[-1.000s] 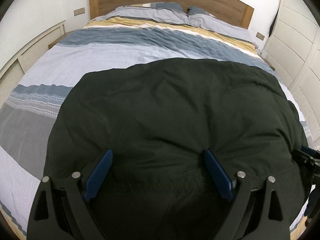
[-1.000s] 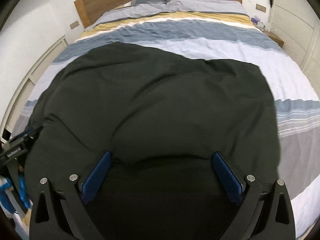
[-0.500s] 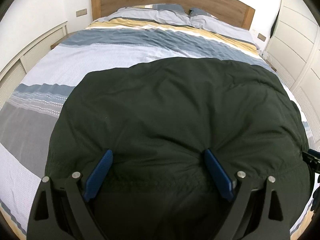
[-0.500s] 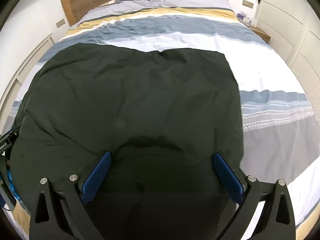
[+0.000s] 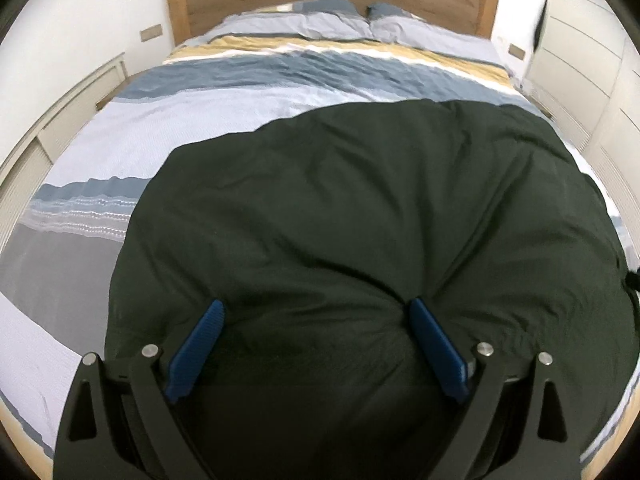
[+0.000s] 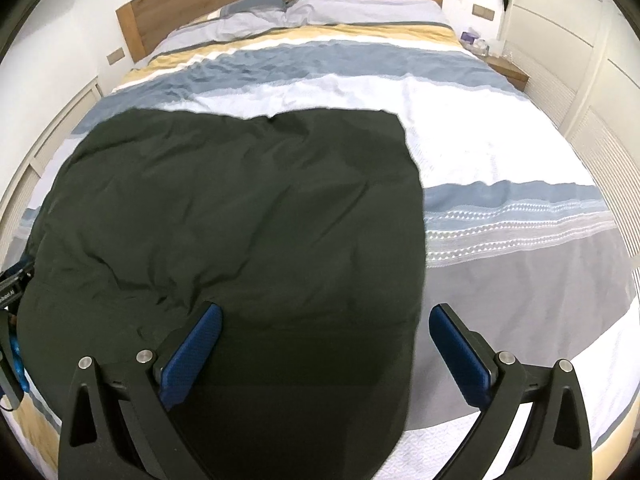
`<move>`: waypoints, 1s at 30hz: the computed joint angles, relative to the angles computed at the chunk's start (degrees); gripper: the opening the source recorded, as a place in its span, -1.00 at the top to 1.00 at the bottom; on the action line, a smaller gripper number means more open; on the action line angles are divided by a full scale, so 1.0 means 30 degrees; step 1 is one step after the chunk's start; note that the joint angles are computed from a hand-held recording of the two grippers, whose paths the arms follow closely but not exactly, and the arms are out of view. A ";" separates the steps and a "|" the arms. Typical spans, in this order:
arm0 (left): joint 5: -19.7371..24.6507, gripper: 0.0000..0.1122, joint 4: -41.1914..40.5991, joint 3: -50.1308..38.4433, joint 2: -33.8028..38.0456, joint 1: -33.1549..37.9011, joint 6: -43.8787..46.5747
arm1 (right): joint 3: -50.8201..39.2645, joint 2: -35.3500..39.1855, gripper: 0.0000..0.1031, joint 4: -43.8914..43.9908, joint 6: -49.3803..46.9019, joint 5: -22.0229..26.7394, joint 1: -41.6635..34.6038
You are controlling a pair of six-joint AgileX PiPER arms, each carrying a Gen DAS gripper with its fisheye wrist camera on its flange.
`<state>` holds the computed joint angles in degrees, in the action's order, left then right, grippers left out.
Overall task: Fold large clothes
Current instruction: 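Grasp the end of the black coat with both tools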
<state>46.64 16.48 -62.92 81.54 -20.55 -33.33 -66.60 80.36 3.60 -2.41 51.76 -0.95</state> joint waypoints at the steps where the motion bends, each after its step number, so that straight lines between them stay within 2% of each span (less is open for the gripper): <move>1: -0.0099 -0.70 -0.0619 0.0035 -0.0221 0.0358 0.0656 | -0.0053 -0.0053 -0.98 0.0454 -0.0577 -0.0004 -0.0406; 7: -0.0329 -0.70 -0.1793 0.0596 -0.2087 0.2092 0.2504 | -0.1092 0.0463 -0.99 0.2704 -0.3089 0.0383 -0.2535; 12: 0.0157 -0.70 -0.4480 0.0089 -0.2965 0.5687 0.6363 | -0.1932 0.1543 -0.99 0.5002 -0.4759 0.0918 -0.4312; 19: 0.1900 -0.70 -1.3449 -0.0336 -0.1080 1.3055 1.4991 | -0.2984 0.4084 -0.99 0.8100 -0.6652 0.2355 -0.5693; 22: 0.2760 -0.70 -1.6297 0.0352 0.0086 1.5104 1.7530 | -0.2848 0.5144 -0.99 0.9617 -0.7424 0.2858 -0.6266; 30: 0.3555 -0.70 -2.0679 0.1837 0.3186 1.7130 2.1980 | -0.2235 0.7814 -0.99 1.2469 -0.9074 0.3395 -0.7029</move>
